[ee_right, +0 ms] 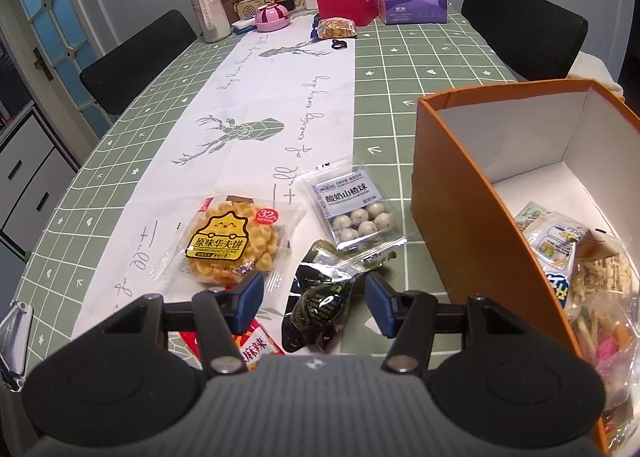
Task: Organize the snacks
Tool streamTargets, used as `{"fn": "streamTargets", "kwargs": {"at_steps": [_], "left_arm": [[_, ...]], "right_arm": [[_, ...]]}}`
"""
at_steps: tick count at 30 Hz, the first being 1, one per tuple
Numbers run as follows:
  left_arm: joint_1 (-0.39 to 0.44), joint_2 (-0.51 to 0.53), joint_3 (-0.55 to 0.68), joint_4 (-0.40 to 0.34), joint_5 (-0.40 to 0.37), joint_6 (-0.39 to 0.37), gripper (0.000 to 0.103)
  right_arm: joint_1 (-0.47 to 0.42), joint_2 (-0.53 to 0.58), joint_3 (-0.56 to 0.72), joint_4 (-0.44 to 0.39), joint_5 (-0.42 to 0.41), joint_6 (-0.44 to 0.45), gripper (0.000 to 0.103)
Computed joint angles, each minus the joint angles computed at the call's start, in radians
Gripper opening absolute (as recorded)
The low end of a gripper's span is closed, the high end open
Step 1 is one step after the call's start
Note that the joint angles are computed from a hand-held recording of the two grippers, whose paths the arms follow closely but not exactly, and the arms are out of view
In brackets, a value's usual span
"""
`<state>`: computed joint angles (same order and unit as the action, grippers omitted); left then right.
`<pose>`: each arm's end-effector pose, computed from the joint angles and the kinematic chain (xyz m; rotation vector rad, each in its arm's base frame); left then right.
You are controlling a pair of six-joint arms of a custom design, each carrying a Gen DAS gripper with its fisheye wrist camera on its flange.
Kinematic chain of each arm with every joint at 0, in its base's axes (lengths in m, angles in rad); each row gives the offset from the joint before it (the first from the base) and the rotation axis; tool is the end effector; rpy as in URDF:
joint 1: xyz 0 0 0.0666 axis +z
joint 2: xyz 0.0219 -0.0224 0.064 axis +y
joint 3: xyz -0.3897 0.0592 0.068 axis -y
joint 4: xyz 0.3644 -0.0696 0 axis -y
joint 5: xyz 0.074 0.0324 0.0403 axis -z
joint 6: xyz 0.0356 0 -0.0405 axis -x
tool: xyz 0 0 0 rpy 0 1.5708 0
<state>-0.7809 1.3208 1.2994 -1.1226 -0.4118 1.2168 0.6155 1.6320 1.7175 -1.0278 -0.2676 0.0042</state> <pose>0.2936 -0.2715 0.4201 -0.6679 2.4790 -0.1774 0.4359 0.3193 0.4588 -0.8876 2.4049 0.5792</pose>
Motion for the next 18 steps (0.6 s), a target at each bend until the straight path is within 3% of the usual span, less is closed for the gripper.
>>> {"fn": "streamTargets", "kwargs": {"at_steps": [2,4,12,16,18], "left_arm": [[-0.006,0.013,0.014,-0.037,-0.018,-0.03,0.079],[-0.014,0.021,0.027,-0.09,-0.034,-0.054,0.079],[-0.017,-0.078,-0.065,-0.127,-0.059,-0.075,0.079],[-0.015,-0.129,-0.098,-0.131,-0.048,-0.055,0.079],[-0.01,-0.154,-0.106,-0.139,-0.051,-0.049,0.079]], "right_arm": [[0.0,0.005,0.003,-0.015,-0.006,0.014,0.056],[0.002,0.003,0.0,-0.035,-0.018,0.045,0.056],[0.007,-0.005,-0.031,-0.143,-0.074,0.151,0.056],[0.004,-0.004,-0.059,-0.126,-0.131,0.152,0.056],[0.01,-0.007,-0.072,-0.111,-0.143,0.197,0.056]]}}
